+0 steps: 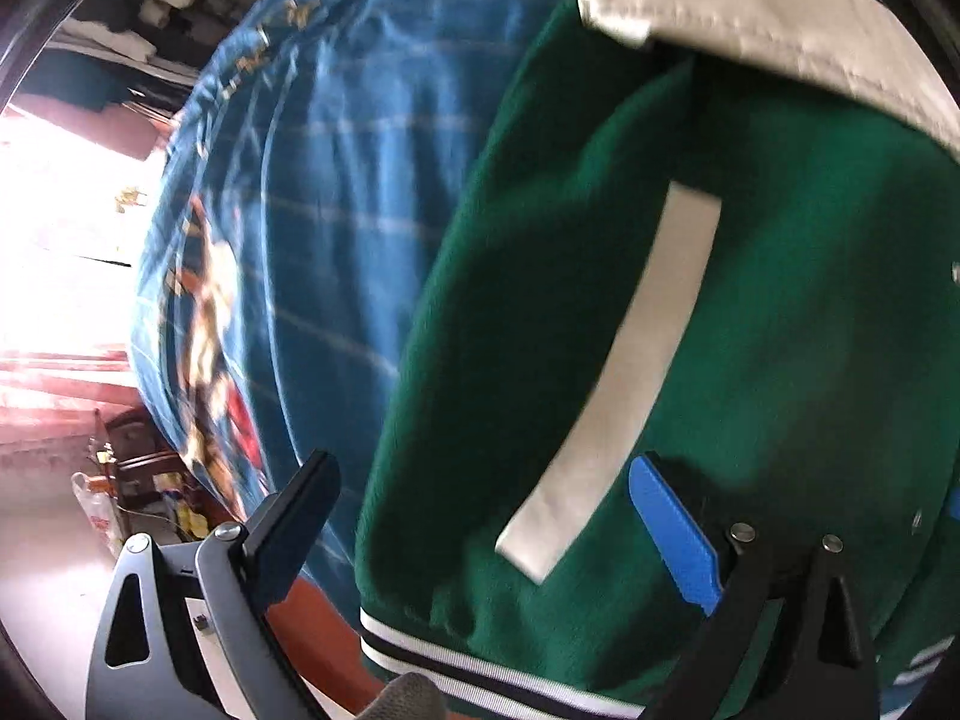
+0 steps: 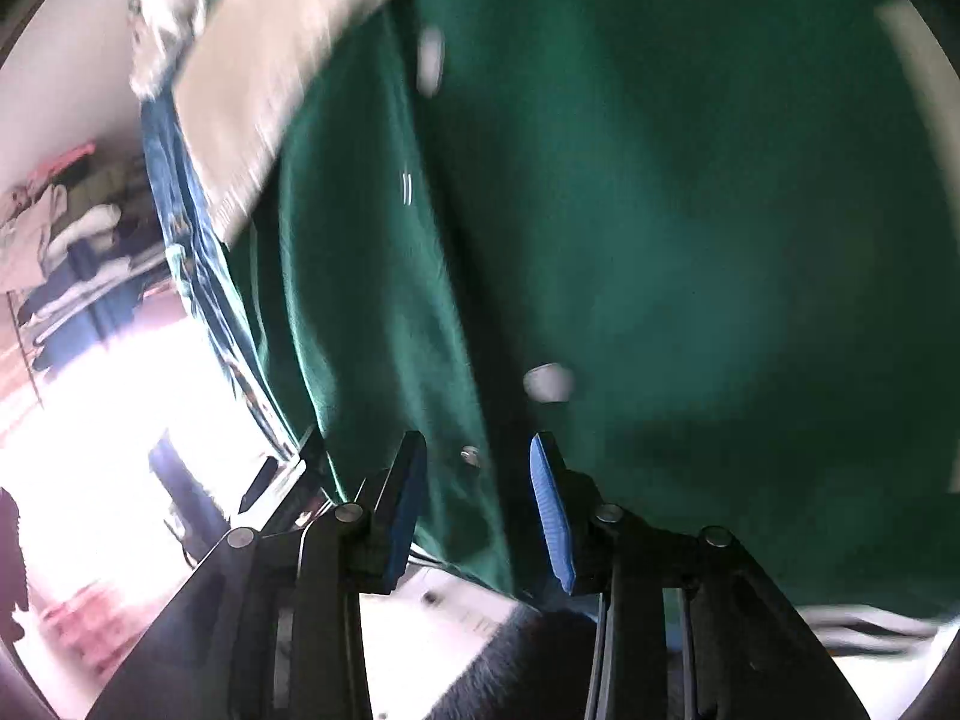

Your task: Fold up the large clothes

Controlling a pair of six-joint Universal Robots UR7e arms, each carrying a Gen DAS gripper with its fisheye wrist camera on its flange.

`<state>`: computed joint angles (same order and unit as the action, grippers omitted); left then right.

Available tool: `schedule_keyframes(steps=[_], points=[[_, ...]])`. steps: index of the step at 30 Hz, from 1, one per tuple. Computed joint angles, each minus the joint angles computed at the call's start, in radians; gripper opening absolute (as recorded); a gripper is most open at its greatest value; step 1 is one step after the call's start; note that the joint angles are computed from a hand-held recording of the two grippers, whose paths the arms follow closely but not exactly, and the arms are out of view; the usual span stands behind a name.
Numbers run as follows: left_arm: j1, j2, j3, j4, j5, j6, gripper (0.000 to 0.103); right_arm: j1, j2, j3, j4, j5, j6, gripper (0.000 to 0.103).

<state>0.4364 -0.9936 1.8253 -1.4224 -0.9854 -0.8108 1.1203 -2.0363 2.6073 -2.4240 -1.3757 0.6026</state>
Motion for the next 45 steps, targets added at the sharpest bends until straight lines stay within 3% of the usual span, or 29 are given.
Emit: schedule_keyframes(steps=[1,2,3,8,9,12,16,18,21,22,23,25,26,28,29,32,36,38,40,45], points=[[-0.004,-0.019,0.018,-0.017,-0.001,0.014,0.099,0.030,0.062,0.017,-0.075,-0.021,0.028,0.037],[-0.009,-0.034,0.029,-0.025,-0.002,0.024,0.099,0.070,0.104,0.013,-0.122,-0.084,0.075,0.014],[-0.012,-0.050,0.038,-0.039,-0.007,0.041,0.099,0.101,0.118,0.002,-0.133,-0.123,0.098,0.005],[-0.023,-0.112,0.057,-0.079,-0.033,0.091,0.099,0.334,0.057,-0.096,0.034,-0.467,0.270,0.004],[-0.023,-0.119,0.059,-0.086,-0.034,0.101,0.099,0.335,0.051,-0.102,0.055,-0.484,0.277,0.004],[-0.023,-0.117,0.049,-0.092,-0.053,0.110,0.099,0.295,0.058,-0.088,0.061,-0.379,0.306,0.011],[-0.023,-0.092,0.020,-0.117,-0.036,0.125,0.099,0.373,0.022,-0.099,0.028,-0.454,0.407,0.032],[-0.014,-0.070,0.011,-0.154,-0.015,0.146,0.099,0.354,-0.014,-0.083,-0.015,-0.441,0.376,0.033],[0.010,0.004,-0.025,-0.223,0.021,0.190,0.099,0.253,0.009,-0.086,-0.117,-0.397,0.244,0.033],[0.015,0.022,-0.037,-0.242,0.033,0.204,0.099,0.219,0.059,-0.095,-0.165,-0.360,0.208,0.033],[0.021,0.047,-0.053,-0.267,0.053,0.222,0.099,0.219,0.128,-0.127,-0.184,-0.364,0.185,0.025],[0.027,0.101,-0.095,-0.312,0.094,0.249,0.099,0.242,0.232,-0.206,-0.112,-0.476,0.153,0.005],[0.033,0.124,-0.120,-0.321,0.109,0.260,0.099,0.219,0.271,-0.225,-0.099,-0.499,0.169,0.004],[0.045,0.172,-0.187,-0.329,0.134,0.277,0.099,0.189,0.274,-0.256,-0.035,-0.458,0.214,0.004],[0.049,0.192,-0.223,-0.330,0.143,0.284,0.099,0.194,0.275,-0.288,0.028,-0.453,0.226,0.005],[0.063,0.277,-0.364,-0.304,0.170,0.282,0.099,0.241,0.236,-0.397,0.217,-0.451,0.194,0.022],[0.066,0.469,-0.602,-0.212,0.346,0.296,0.099,0.230,0.213,-0.508,0.179,-0.405,0.067,0.043],[0.071,0.580,-0.716,-0.205,0.459,0.300,0.099,0.177,0.282,-0.607,0.147,-0.370,-0.035,0.049],[0.088,0.666,-0.825,-0.205,0.458,0.311,0.099,0.153,0.408,-0.733,0.117,-0.391,-0.105,0.049],[0.121,0.842,-1.054,-0.121,0.486,0.311,0.099,0.044,0.661,-1.022,0.121,-0.288,-0.293,0.050]])
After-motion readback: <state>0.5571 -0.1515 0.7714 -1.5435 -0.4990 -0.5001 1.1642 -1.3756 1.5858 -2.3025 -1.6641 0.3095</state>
